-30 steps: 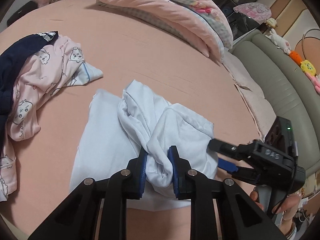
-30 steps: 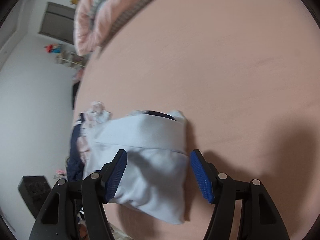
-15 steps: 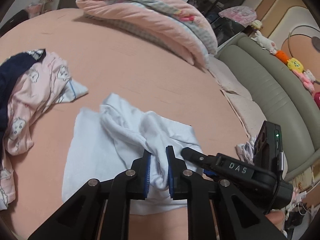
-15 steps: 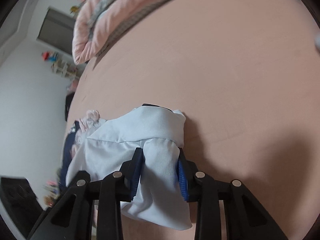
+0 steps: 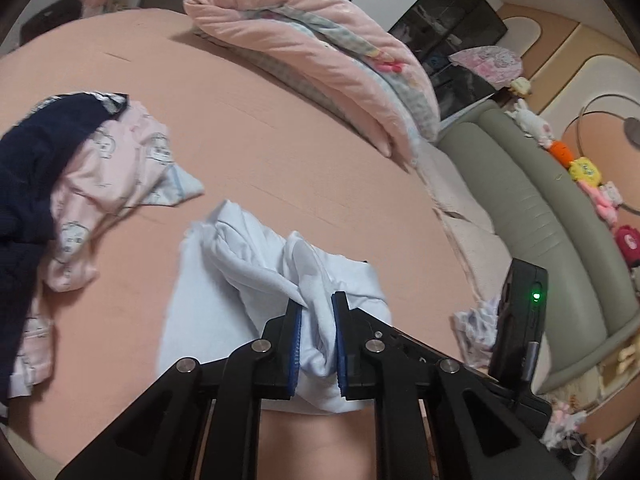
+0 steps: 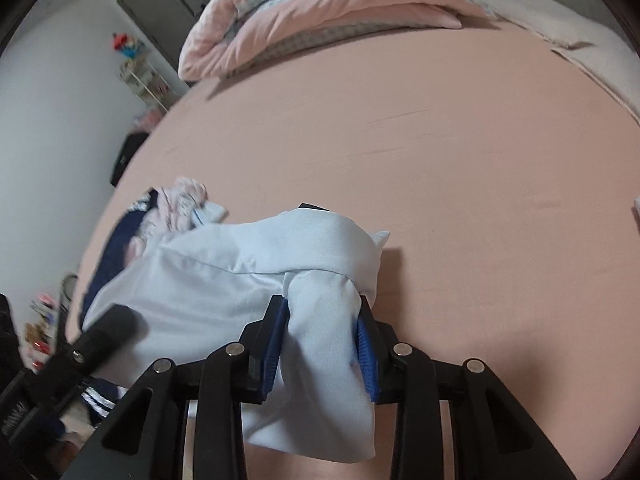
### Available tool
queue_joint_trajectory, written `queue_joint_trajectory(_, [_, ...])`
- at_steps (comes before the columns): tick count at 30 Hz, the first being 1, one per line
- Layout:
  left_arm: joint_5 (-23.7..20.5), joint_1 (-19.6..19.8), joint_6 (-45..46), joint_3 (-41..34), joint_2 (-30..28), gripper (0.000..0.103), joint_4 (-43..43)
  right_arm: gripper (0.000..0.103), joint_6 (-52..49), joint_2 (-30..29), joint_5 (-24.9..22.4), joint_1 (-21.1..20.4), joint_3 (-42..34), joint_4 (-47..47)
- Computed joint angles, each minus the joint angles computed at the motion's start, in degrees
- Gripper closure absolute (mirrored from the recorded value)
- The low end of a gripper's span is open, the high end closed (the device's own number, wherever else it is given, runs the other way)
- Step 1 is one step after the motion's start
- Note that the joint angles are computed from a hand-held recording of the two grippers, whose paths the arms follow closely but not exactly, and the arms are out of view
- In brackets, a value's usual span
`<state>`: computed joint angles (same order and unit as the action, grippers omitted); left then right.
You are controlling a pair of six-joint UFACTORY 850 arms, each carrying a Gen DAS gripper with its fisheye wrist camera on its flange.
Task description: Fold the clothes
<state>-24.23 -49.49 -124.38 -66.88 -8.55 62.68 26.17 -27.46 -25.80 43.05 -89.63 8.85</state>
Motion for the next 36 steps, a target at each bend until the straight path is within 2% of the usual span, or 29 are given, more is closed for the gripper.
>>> queue_joint_trajectory(4, [-0.37,0.04,1.09,1.20,0.38,0.091,-1.59,0.069,2.69,-0.26,-0.71,0.97,-0.38,-4.30])
queue_joint_trajectory(6, [-5.46,-0.78,7.26,-0.14,-0.65,0.091,-6.05,0.069,4.11,-0.60,-1.43,1.30,-0.86,-6.45])
queue_joint_trajectory(9, [-16.20,-1.78,20.73,-4.52,-3.99,0.091,-15.73,0.069,2.07,-1.05,-2.00,1.26,-1.20,-4.08])
queue_joint_trajectory(14, [-23.40,-2.86,28.11,-8.26,-7.67,0.091,-18.35,0.064,1.39,-1.17,-3.25,1.89,-1.55,-5.48])
queue_joint_trajectory(16, [-26.91,-3.02,31.29,-10.07,-9.39,0.091,-19.50,0.059,0.57,-1.41,-3.71,2.09,-1.96,-5.43])
queue_joint_trajectory(18, [-26.84,-2.79,31.47,-9.58,-9.31,0.091,-20.12,0.053,-1.28,-1.25,-3.93,1.84,-1.84,-3.98])
queue_joint_trajectory(21, [-24.49,-1.68,29.60,-7.37,-7.93,0.091,-21.83,0.044,-4.08,-1.11,-4.81,1.12,-1.72,-1.47])
queue_joint_trajectory(26, [-26.94,-0.92,30.65,-6.04,-7.96,0.091,-24.99,0.041,-8.14,-0.49,-5.36,-1.09,-0.91,3.48])
queue_joint_trajectory(29, [-22.90,-0.21,28.19,-3.74,-6.39,0.091,-25.98,0.041,-12.75,0.21,-4.85,-2.77,0.44,9.70])
queue_joint_trajectory(34, [-22.25,0.05,28.84,-3.99,-6.00,0.091,-26.82,0.041,-17.84,1.32,-3.97,-4.40,2.35,16.04])
queue_joint_trajectory(36, [-19.95,0.38,27.17,-2.96,-4.89,0.090,-26.71,0.039,-19.57,1.50,-3.90,-4.99,2.92,18.31])
